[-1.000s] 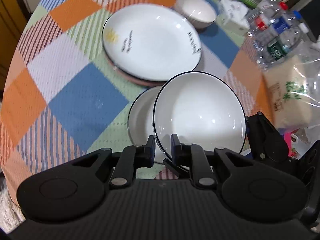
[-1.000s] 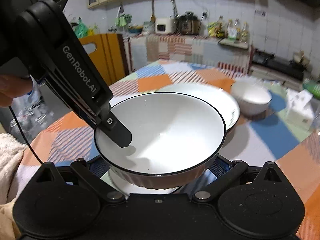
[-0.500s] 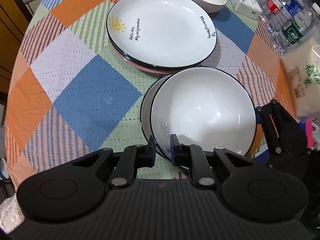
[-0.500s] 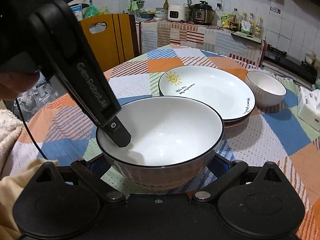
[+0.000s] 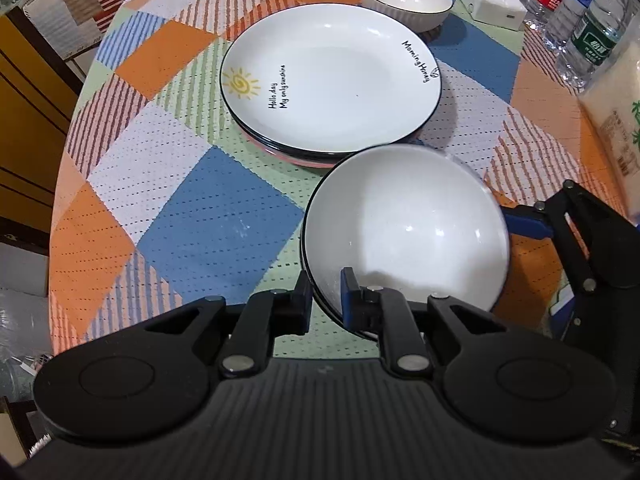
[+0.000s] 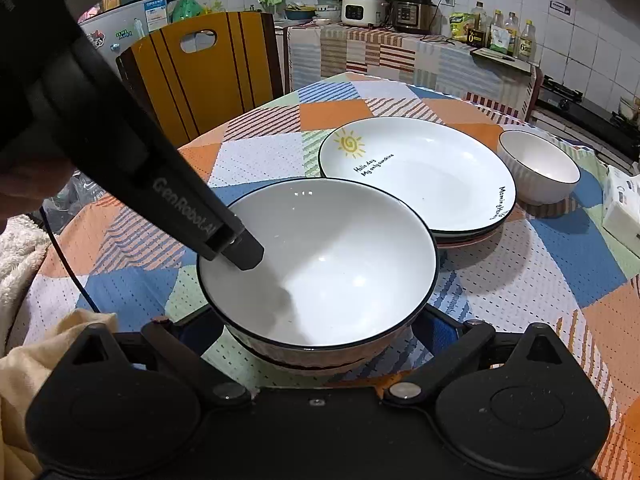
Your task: Organize plates and bowls
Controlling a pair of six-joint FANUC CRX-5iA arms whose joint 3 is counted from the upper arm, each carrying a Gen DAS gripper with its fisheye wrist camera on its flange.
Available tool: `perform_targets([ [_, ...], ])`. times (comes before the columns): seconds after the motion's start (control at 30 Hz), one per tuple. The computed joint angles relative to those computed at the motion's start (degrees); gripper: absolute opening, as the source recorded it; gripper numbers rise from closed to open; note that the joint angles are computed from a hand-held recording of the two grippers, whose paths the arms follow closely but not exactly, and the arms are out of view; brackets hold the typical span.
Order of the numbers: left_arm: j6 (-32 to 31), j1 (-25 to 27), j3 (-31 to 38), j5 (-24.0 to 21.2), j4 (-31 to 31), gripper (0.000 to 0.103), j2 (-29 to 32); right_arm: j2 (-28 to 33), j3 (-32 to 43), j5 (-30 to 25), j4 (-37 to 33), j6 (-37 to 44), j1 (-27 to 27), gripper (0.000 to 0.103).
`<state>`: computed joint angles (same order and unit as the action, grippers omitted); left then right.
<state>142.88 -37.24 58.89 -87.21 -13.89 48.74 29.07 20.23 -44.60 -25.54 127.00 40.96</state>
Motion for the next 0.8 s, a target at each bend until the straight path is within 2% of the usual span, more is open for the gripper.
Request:
perform_targets([
  [0.3, 1.3, 0.7, -2.7, 2.0, 1.0, 0.016, -1.1, -0.7, -1.4, 1.5, 0.9, 0.5, 0.5, 0.103],
  [0.43, 1.7, 0.2, -0.8, -0.1, -1.5, 0.017, -1.1, -1.0, -1.4, 1.1, 0.7, 0.3, 0.3, 0.102],
  [0.57, 2.6, 1.1, -4.8, 3.5, -0.1, 0.021, -4.3, -1.9, -0.9, -0.2, -1.8, 3.1, -1.3, 0.102],
  [0.7, 2.3, 1.4, -3.6, 3.1, -1.2, 0.025, -4.7, -1.8, 1.4, -3.6, -6.0, 6.1, -4.2, 0.102],
  [0.8, 1.5, 2.0, -3.2, 4.0, -0.9, 0.028, -5.0, -1.8, 2.6, -3.5, -9.5, 7.8, -6.7, 0.102],
])
